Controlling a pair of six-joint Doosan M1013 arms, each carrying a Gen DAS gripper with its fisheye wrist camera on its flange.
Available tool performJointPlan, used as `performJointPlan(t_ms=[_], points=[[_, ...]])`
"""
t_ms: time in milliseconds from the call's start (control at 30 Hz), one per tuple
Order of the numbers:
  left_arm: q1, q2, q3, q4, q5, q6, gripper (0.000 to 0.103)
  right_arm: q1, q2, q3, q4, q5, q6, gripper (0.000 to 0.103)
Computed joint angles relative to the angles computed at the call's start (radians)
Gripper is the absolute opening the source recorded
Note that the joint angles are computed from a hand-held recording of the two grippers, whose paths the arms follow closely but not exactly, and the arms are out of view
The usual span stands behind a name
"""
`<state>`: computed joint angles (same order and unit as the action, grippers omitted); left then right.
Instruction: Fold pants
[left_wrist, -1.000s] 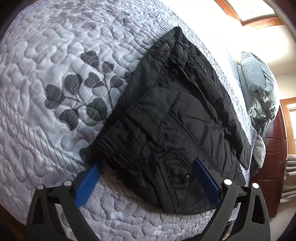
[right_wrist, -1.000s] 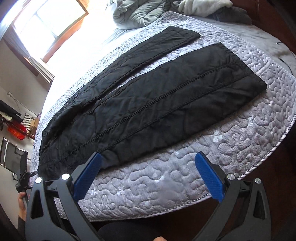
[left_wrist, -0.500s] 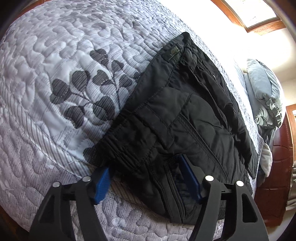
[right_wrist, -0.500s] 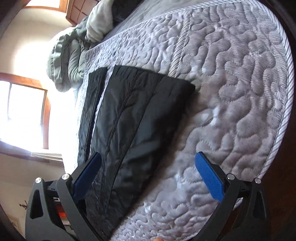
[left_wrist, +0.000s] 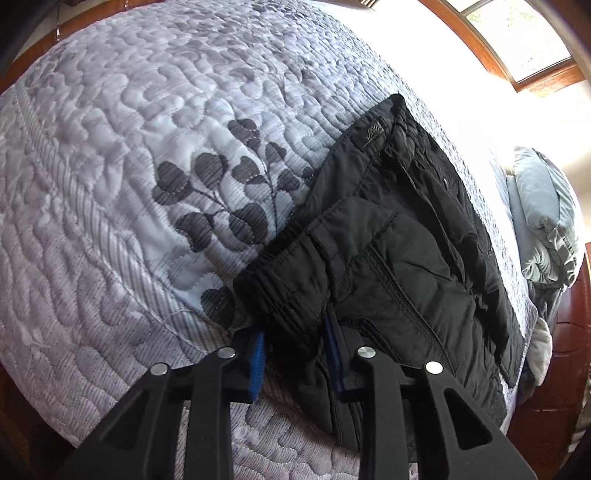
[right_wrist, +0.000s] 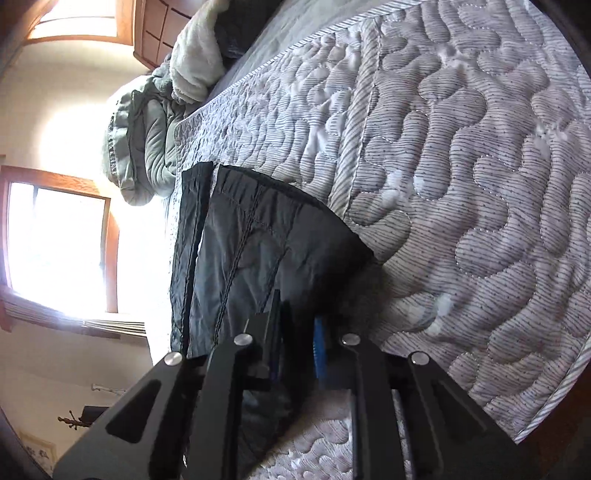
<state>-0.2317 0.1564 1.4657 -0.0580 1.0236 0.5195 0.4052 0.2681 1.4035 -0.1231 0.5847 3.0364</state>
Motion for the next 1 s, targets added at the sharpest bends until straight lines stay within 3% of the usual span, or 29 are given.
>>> performJointPlan(t_ms=[400, 533, 600, 667, 733, 833, 900, 967, 1000], points=[[0.055, -0.077, 0.04, 0.05, 0.094, -0.035, 0.024, 0.076, 0.03, -0.101, 0.054, 0.212, -0.155, 0.011], [0.081, -0.088, 0.068, 0.004, 0.091, 0.017, 0.032, 0.07, 0.068, -0.122, 0.099, 0.282, -0.21, 0.014], [0.089, -0.09, 0.067, -0.014, 0.108, 0.061, 0.036, 0.064, 0.07, -0.125, 0.124, 0.285, -0.232, 0.021], [0.087, -0.091, 0.052, -0.025, 0.131, 0.09, 0.062, 0.061, 0.064, -0.137, 0.148, 0.299, -0.26, 0.053], [0.071, -0.088, 0.008, 0.049, 0.182, 0.121, 0.081, 0.07, 0.066, -0.191, 0.065, 0.405, -0.252, 0.062], [0.09, -0.069, -0.074, 0.053, 0.206, 0.258, 0.092, 0.079, 0.085, -0.295, -0.012, 0.544, -0.326, 0.062], [0.111, -0.026, -0.158, 0.041, 0.201, 0.375, 0.098, 0.079, 0.117, -0.383, -0.026, 0.585, -0.422, 0.065], [0.138, 0.037, -0.259, -0.002, 0.188, 0.502, 0.099, 0.07, 0.155, -0.47, 0.009, 0.591, -0.515, 0.083], [0.148, 0.071, -0.308, -0.02, 0.184, 0.545, 0.099, 0.065, 0.187, -0.531, 0.031, 0.596, -0.555, 0.085]])
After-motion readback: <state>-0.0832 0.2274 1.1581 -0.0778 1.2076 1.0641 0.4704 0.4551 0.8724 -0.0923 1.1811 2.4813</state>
